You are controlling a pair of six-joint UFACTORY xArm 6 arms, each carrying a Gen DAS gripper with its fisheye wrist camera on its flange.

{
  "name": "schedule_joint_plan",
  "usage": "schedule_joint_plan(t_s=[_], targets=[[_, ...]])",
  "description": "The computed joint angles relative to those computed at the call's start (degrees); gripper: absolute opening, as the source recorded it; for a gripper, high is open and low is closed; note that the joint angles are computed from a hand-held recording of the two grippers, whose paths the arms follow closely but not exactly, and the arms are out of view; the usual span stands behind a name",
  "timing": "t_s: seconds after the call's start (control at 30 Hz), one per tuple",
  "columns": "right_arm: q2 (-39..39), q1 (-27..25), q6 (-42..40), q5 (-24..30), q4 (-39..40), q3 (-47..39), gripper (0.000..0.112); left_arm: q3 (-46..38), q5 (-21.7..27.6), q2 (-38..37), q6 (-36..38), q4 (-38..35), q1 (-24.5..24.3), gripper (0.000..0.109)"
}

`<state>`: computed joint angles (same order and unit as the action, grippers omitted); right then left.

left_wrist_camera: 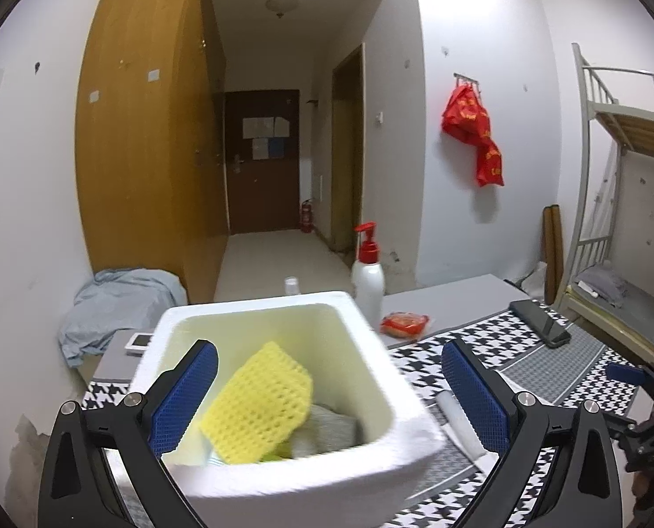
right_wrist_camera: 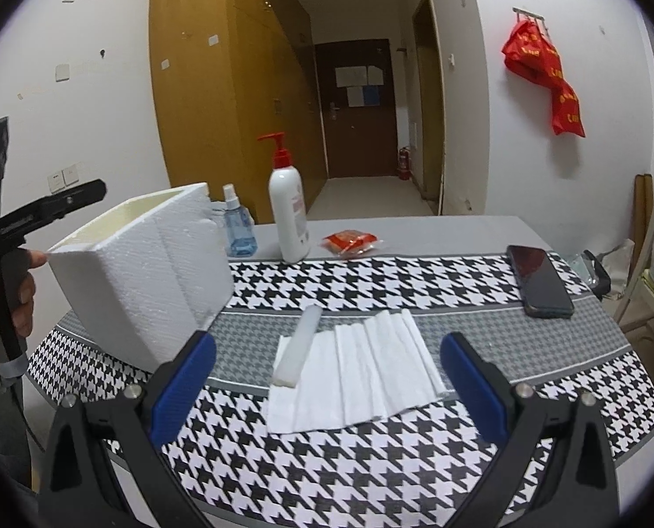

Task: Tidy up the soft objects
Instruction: 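Move both grippers toward the white towel and foam tube on the table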

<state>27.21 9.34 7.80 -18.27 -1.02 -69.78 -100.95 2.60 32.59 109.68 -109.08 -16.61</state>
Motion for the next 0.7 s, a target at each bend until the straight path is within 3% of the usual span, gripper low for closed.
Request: schedule_joint_plan(t_s=[0.33,0.47,0.7], targets=[[-0.7,-2.4,2.6,-2.0,-4.6,2.5,0.103,3.2,2.2,-2.9,7.8,-8.0,-1.6,0.102],[-0.6,-4.7,9.7,-2.8,-12.1,2.8,0.103,3.8,2.7,-3.3,9.2,-9.0,-2.3,0.102],[0.0,-6.7,14.8,-3.7,-18.1,2.9,0.103,6.1,5.1,-3.9,10.6,-9.1,-3.8,0.102]])
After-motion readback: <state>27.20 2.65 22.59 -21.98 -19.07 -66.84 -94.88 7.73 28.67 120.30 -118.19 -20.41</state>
